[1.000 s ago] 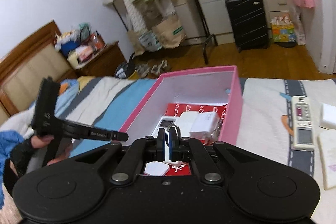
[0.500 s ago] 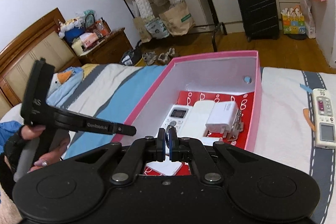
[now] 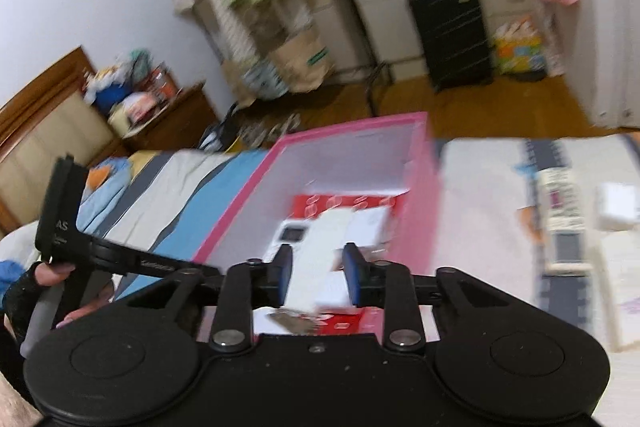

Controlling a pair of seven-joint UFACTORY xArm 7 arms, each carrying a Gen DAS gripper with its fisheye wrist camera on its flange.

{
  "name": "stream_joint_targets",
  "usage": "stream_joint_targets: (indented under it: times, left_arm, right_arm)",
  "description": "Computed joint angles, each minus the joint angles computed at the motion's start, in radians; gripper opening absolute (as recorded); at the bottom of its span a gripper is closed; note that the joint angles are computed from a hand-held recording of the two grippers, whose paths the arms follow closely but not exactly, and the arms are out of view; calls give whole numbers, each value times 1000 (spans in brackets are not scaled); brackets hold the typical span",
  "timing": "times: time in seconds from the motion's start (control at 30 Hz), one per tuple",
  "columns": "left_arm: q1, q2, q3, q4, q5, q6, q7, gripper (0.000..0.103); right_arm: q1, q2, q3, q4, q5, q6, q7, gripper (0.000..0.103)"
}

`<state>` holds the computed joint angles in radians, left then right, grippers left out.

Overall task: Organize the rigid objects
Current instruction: 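Carry the keys into the pink box and open the right tool, then grasp the cream remote with pink print using the right tool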

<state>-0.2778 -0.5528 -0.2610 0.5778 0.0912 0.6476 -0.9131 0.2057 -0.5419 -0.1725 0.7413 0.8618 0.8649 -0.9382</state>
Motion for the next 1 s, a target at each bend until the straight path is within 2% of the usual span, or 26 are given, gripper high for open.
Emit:
stream_joint_targets:
  times: [0.07, 0.17, 0.2, 0.23, 0.27, 0.33, 0.43, 0.57, 0.63, 0.77, 0.8, 0.83, 0.93, 1.0]
  left_arm:
    - [4, -1, -4, 0, 5, 0, -7, 4]
    - [13, 2, -19, 2, 20, 2, -32, 4]
    - [15, 5, -24, 4, 27, 4, -38, 4]
    - [16, 6, -27, 7, 34, 8, -41, 4]
    - [16, 9, -29, 9, 40, 11, -43, 4]
    - [13, 11, -31, 15, 46, 20, -48, 4]
    - [9, 16, -31, 23, 52, 32, -53, 4]
    - [10, 22, -38, 33, 67, 45, -67, 4]
    - [11, 27, -43, 39, 79, 51, -76, 4]
    - [8, 32, -42, 43, 90, 53, -84, 4]
    - [6, 33, -40, 42, 91, 53, -84, 4]
    - [5, 35, -39, 42, 91, 53, -83, 4]
    - [6, 36, -41, 42, 95, 54, -93, 4]
    - [8, 36, -49, 46, 106, 59, -105, 4]
  right_arm:
    - [-30, -15, -20, -3, -25, -19, -20, 45]
    - [-79, -11, -41, -6, -85, -76, -49, 49]
    - [-91, 0, -50, -6, -112, -99, -73, 51]
    - [-97, 20, -64, 1, -137, -98, -102, 59]
    - [-102, 48, -84, 12, -167, -87, -153, 61]
    - [-124, 80, -91, 0, -191, -124, -219, 61]
    - [-165, 142, -79, -4, -218, -181, -227, 61]
    - [-163, 218, -54, -2, -188, -328, -316, 63]
    - [-162, 279, -35, 34, -205, -360, -336, 64]
    - [-198, 433, 22, 138, -264, -389, -303, 69]
    - [-194, 468, 27, 149, -293, -421, -258, 69]
    - [-232, 497, 70, 155, -301, -446, -224, 69]
    - [-257, 504, 73, 158, -151, -415, -193, 62]
    - [-281, 481, 70, 147, -90, -369, -151, 62]
